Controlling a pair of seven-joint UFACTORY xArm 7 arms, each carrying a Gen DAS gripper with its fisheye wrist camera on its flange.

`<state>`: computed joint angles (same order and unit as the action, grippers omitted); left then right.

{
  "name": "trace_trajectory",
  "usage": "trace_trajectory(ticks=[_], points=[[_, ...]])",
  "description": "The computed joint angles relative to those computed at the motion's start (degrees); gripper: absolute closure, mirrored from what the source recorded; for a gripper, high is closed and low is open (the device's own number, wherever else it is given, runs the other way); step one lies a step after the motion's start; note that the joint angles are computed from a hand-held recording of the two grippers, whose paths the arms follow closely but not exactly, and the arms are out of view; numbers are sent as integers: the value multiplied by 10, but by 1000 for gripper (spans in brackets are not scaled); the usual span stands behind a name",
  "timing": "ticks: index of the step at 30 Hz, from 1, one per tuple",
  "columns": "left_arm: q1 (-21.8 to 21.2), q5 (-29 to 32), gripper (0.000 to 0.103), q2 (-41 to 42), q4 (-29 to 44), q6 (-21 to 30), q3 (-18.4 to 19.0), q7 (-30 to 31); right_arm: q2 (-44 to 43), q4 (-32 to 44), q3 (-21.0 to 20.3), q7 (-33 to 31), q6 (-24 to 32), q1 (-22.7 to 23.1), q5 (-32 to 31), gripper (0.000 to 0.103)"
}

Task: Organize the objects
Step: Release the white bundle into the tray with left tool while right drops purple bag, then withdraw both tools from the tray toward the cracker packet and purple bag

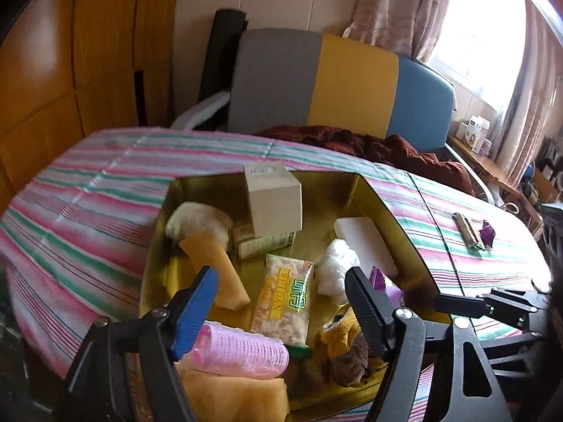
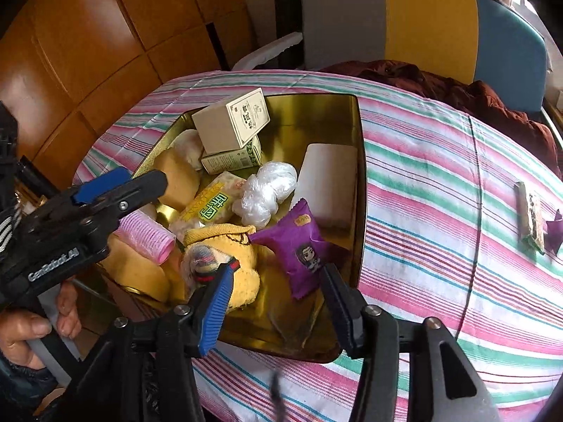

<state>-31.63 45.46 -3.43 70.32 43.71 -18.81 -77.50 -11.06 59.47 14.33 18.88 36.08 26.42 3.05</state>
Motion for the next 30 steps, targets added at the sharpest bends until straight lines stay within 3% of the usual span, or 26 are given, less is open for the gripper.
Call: trace_trajectory(ticks=[9, 13, 30], points=[[-18, 26, 18, 1, 24, 57, -13, -11, -19, -9, 17, 58, -3, -12, -63, 47], [-27, 33, 8, 2, 31, 78, -18, -19, -28, -11, 30, 100, -1, -24, -112, 46], [-58, 33, 8, 24, 58, 75, -20, 26, -74, -46, 23, 132, 31, -43, -140, 44]])
